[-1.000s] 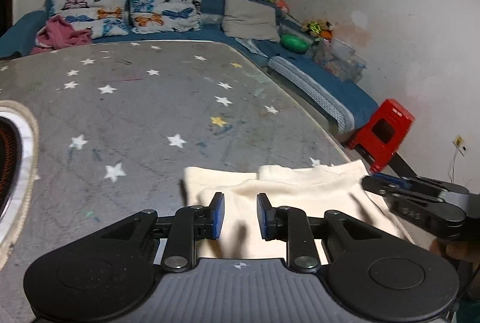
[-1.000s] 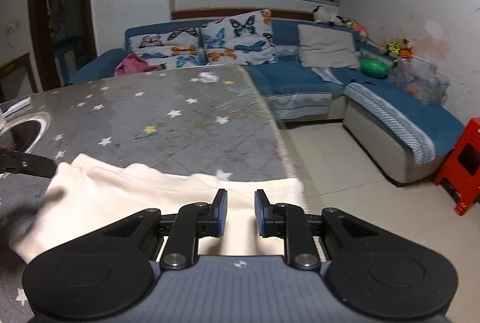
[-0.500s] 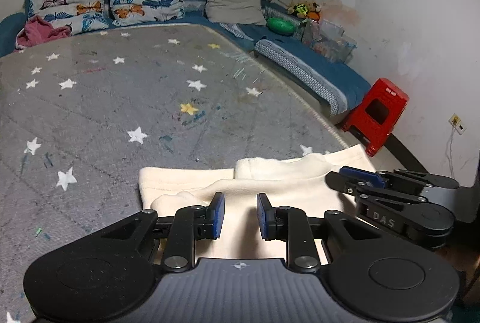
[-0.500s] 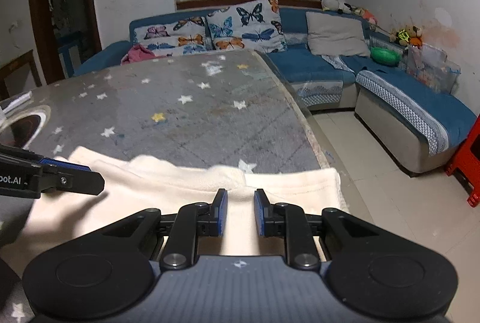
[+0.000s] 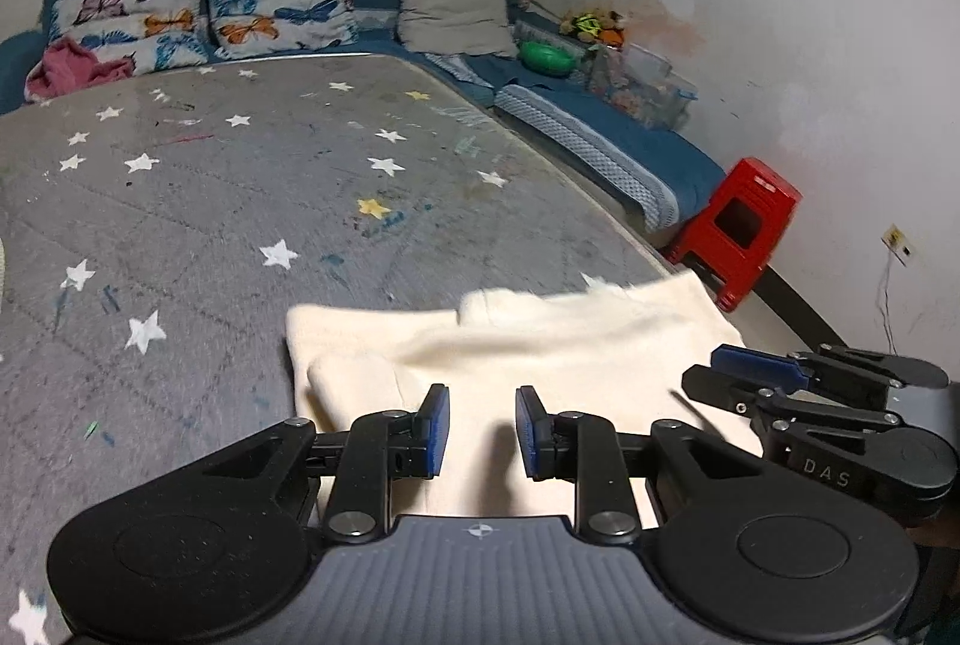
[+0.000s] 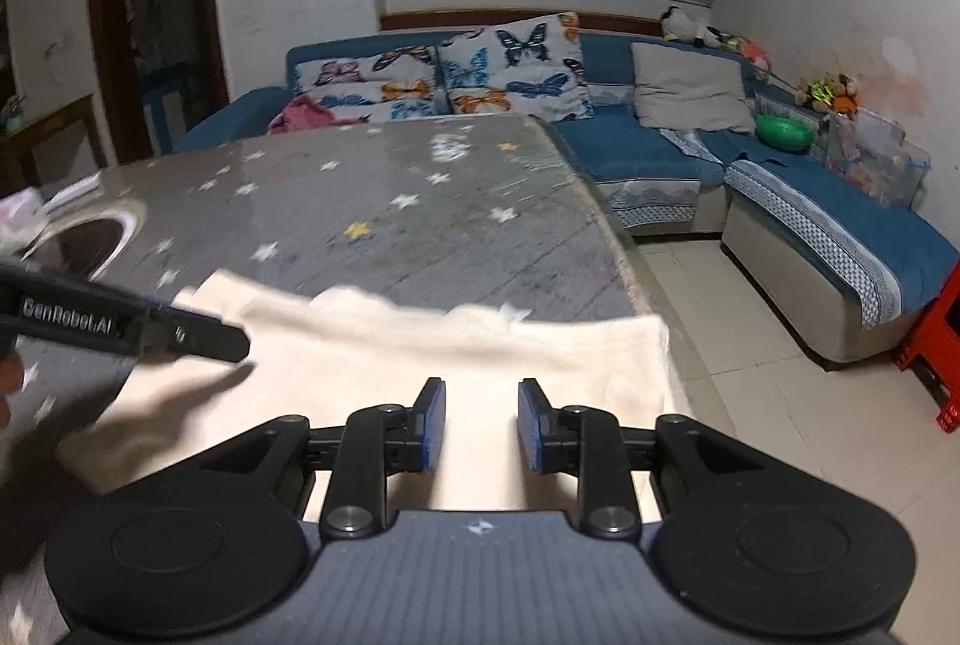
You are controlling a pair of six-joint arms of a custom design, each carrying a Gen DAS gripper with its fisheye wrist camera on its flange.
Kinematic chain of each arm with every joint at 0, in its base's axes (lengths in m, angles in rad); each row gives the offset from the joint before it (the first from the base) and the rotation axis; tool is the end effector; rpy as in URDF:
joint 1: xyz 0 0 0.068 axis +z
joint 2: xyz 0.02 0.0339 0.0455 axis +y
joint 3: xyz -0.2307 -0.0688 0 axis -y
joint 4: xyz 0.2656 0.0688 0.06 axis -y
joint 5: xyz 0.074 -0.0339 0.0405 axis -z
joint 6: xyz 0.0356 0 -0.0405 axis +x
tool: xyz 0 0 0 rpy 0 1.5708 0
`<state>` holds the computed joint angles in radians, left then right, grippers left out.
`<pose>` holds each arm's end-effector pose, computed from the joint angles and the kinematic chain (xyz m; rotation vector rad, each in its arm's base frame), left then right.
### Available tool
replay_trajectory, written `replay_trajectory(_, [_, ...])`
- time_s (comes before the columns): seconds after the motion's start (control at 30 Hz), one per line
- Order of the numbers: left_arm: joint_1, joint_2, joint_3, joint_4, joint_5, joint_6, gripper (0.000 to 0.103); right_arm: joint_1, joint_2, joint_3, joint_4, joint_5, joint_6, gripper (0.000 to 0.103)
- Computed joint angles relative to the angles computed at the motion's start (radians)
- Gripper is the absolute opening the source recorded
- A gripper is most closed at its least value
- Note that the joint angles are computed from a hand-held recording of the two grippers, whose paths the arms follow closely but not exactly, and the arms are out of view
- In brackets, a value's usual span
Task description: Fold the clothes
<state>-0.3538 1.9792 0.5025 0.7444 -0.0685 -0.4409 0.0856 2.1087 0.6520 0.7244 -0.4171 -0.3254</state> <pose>0.2614 -0.0939 -0.0068 -0.1366 2.3194 -0.3273 0.3049 0.0406 -0.0167 -0.6645 2.1515 0.3515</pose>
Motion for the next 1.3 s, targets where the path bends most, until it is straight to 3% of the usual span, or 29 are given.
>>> replay_trajectory(0.2, [-0.079, -0.037, -0.125, 0.1, -0.066, 0.005, 0.027, -0.034, -0.062, -0.138, 0.073, -0.057, -0.03, 0.026])
replay_trajectory(0.43, [-0.139, 0.006, -0.174, 0.191, -0.14, -0.02, 0.027, -0.04, 0.008, -0.189, 0.208, -0.038, -0.038, 0.026])
replay_trajectory(0.6, [-0.148, -0.045, -0.243, 0.235, -0.148, -0.045, 0.027, -0.096, -0.054, -0.246, 0.238, -0.07, -0.02, 0.026])
replay_trajectory(0.8, [-0.148, 0.036, -0.228, 0.287, -0.152, -0.07, 0.027, -0.149, 0.015, -0.198, 0.211, -0.058, -0.019, 0.027])
replay_trajectory(0.9, [-0.147, -0.008, -0.245, 0.26, -0.151, -0.091, 0.027, -0.148, -0.003, -0.215, 0.223, -0.06, -0.008, 0.027])
replay_trajectory(0.97, [-0.158, -0.022, -0.264, 0.277, -0.17, -0.096, 0.027, -0.146, -0.024, -0.231, 0.228, -0.066, -0.012, 0.028])
replay_trajectory(1.03, [-0.152, -0.012, -0.265, 0.28, -0.167, -0.106, 0.027, -0.136, -0.023, -0.24, 0.249, -0.061, -0.013, 0.037])
replay_trajectory(1.2, [-0.131, 0.019, -0.261, 0.292, -0.155, -0.13, 0.031, -0.108, -0.002, -0.229, 0.251, -0.025, -0.004, 0.039])
replay_trajectory(1.3, [-0.142, -0.03, -0.279, 0.253, -0.171, -0.14, 0.032, -0.098, -0.014, -0.234, 0.243, -0.014, 0.006, 0.049])
